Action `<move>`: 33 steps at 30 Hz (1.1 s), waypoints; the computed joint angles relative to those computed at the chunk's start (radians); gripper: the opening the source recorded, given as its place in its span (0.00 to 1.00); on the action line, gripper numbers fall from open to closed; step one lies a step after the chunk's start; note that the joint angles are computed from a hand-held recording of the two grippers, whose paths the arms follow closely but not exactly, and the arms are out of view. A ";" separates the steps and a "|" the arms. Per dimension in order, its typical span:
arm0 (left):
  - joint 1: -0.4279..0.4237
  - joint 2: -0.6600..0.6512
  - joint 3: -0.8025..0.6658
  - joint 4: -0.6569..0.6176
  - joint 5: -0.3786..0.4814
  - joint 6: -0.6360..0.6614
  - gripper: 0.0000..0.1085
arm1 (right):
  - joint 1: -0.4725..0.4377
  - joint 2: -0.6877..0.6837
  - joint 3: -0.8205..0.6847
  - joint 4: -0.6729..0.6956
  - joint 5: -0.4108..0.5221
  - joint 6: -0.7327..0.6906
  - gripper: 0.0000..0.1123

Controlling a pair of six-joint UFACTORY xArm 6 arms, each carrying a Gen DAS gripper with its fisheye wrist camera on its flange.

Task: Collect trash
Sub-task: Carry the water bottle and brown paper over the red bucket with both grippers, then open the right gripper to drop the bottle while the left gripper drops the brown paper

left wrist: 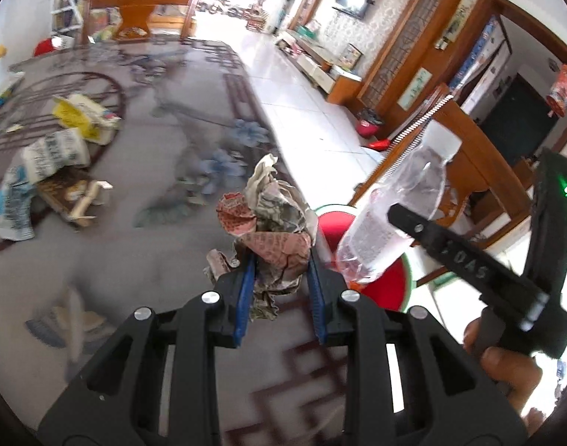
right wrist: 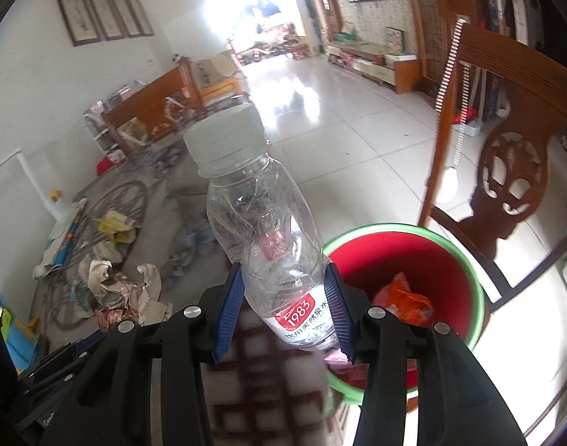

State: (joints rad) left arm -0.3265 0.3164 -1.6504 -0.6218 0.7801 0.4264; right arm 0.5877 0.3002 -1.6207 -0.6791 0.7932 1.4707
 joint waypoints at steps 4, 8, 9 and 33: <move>-0.028 0.064 -0.100 -0.043 0.079 0.011 0.24 | -0.026 -0.054 0.082 0.035 0.009 0.100 0.38; -0.064 0.113 -0.169 -0.059 0.132 0.005 0.24 | -0.039 -0.110 0.154 0.024 0.035 0.210 0.38; -0.072 0.126 -0.186 -0.062 0.146 0.008 0.24 | -0.037 -0.116 0.156 0.012 0.053 0.227 0.38; -0.022 0.036 -0.012 0.071 -0.130 0.131 0.82 | -0.015 -0.077 0.068 -0.091 0.163 0.311 0.64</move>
State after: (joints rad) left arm -0.3482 0.3529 -1.6623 -0.5504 0.6498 0.5578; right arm 0.5724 0.2234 -1.5532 -0.7704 0.9559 1.7819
